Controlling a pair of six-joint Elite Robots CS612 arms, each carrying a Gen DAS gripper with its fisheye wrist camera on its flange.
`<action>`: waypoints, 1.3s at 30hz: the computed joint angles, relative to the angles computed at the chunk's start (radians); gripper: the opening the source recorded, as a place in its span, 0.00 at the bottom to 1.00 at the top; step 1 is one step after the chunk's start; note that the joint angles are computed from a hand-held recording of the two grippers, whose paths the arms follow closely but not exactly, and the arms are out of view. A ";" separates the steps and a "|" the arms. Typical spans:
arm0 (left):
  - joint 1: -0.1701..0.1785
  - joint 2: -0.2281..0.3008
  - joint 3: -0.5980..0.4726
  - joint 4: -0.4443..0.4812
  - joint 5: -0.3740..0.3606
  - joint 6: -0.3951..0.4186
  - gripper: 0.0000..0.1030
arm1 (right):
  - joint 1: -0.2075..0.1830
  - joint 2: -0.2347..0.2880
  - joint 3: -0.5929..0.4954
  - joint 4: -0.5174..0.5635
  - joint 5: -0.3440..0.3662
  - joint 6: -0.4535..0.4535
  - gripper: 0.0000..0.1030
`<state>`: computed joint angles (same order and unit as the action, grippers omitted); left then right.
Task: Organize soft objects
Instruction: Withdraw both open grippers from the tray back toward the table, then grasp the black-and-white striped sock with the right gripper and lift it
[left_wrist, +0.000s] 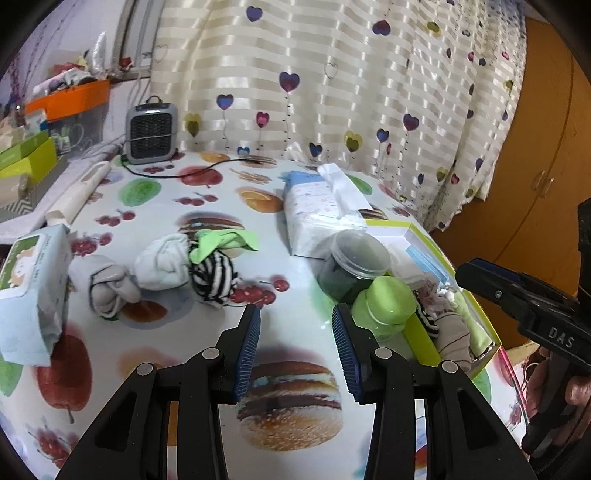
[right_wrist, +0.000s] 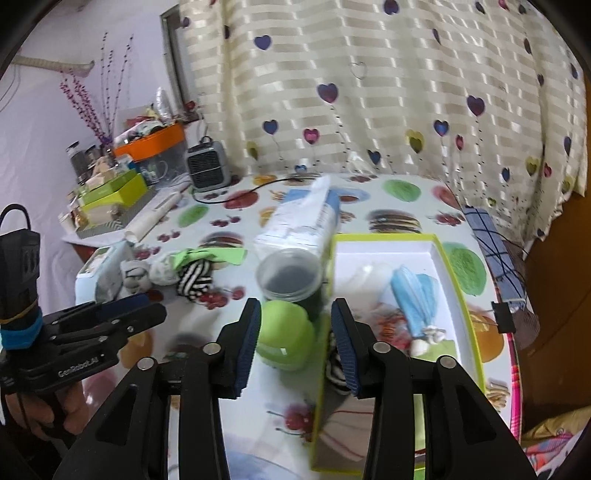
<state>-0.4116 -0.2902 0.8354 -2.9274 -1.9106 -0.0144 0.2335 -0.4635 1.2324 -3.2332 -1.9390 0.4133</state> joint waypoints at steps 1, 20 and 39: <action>0.001 -0.001 0.002 -0.002 0.003 -0.003 0.38 | 0.002 0.002 -0.004 0.000 0.002 -0.004 0.45; 0.029 0.012 -0.018 0.009 0.047 -0.067 0.38 | 0.016 0.022 -0.055 0.019 0.057 -0.067 0.45; 0.046 0.016 -0.021 -0.007 0.070 -0.113 0.38 | 0.022 0.042 -0.109 0.060 0.086 -0.102 0.45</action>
